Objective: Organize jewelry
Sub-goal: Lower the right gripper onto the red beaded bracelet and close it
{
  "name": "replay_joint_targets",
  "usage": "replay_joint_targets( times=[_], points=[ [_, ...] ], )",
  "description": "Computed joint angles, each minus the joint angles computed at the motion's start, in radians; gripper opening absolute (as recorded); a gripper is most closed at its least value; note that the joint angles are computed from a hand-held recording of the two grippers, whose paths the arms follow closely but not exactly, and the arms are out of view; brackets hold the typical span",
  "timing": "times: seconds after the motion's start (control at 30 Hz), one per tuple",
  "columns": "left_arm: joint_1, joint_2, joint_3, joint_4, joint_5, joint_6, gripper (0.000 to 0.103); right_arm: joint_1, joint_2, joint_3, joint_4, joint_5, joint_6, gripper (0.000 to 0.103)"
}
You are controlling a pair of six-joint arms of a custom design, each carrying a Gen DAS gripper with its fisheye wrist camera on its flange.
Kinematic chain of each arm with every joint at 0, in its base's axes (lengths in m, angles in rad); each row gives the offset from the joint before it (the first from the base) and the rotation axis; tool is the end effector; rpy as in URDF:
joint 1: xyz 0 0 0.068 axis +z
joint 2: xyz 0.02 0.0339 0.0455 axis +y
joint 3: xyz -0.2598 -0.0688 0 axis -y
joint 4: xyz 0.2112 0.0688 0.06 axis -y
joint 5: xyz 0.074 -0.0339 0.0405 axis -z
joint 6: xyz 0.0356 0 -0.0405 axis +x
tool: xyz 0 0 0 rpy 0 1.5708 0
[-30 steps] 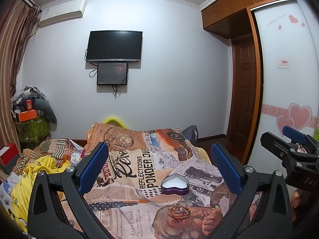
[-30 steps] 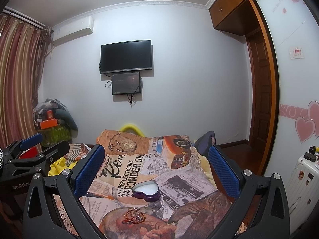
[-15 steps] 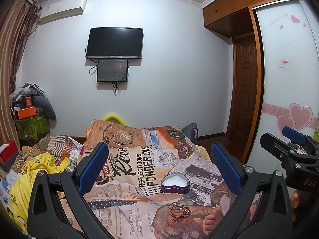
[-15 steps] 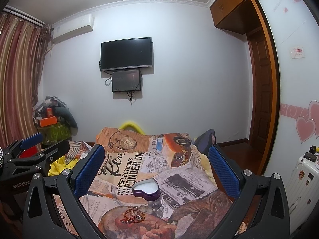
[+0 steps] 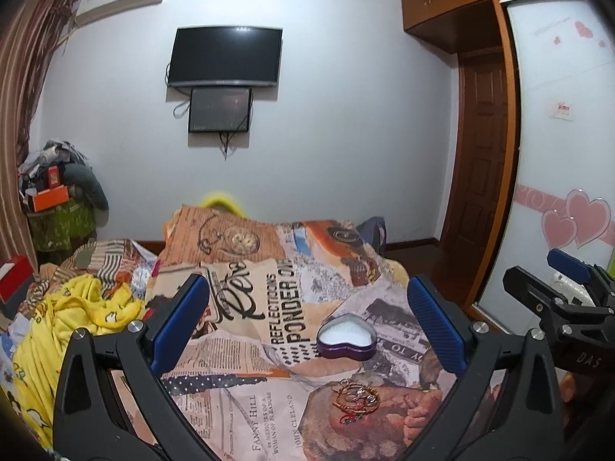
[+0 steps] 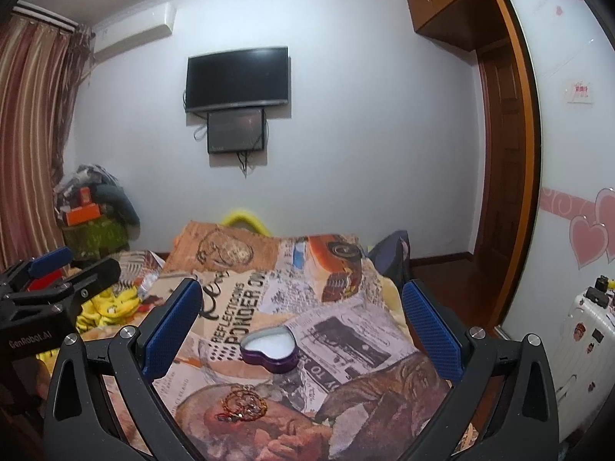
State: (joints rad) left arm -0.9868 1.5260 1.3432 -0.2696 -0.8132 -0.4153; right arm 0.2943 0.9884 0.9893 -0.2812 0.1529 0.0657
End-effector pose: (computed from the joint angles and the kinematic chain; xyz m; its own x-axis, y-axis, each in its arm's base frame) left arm 0.1955 -0.2490 0.3506 -0.3065 -0.0391 -0.9511 0.0977 0.9926 -0.0723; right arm 0.1864 0.0508 0.3605 -0.2738 -0.0152 -0.9617 -0.1289 0.9914 0.0210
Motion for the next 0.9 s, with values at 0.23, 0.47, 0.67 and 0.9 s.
replay_joint_targets(
  times=[0.23, 0.47, 0.67, 0.9],
  points=[
    [0.112, 0.085, 0.03, -0.06, 0.137, -0.068, 0.103, -0.032, 0.107, 0.006, -0.023, -0.018, -0.022, 0.103],
    [0.239, 0.176, 0.05, -0.077, 0.305, -0.108, 0.103, -0.064, 0.246, 0.014, -0.046, -0.07, -0.039, 0.103],
    [0.338, 0.269, 0.107, -0.112, 0.451, -0.074, 0.089, -0.091, 0.35, 0.015, -0.051, -0.126, -0.061, 0.102],
    [0.373, 0.374, 0.191, -0.186, 0.565, 0.02, 0.072, -0.103, 0.466, 0.037, -0.067, -0.206, -0.088, 0.076]
  ],
)
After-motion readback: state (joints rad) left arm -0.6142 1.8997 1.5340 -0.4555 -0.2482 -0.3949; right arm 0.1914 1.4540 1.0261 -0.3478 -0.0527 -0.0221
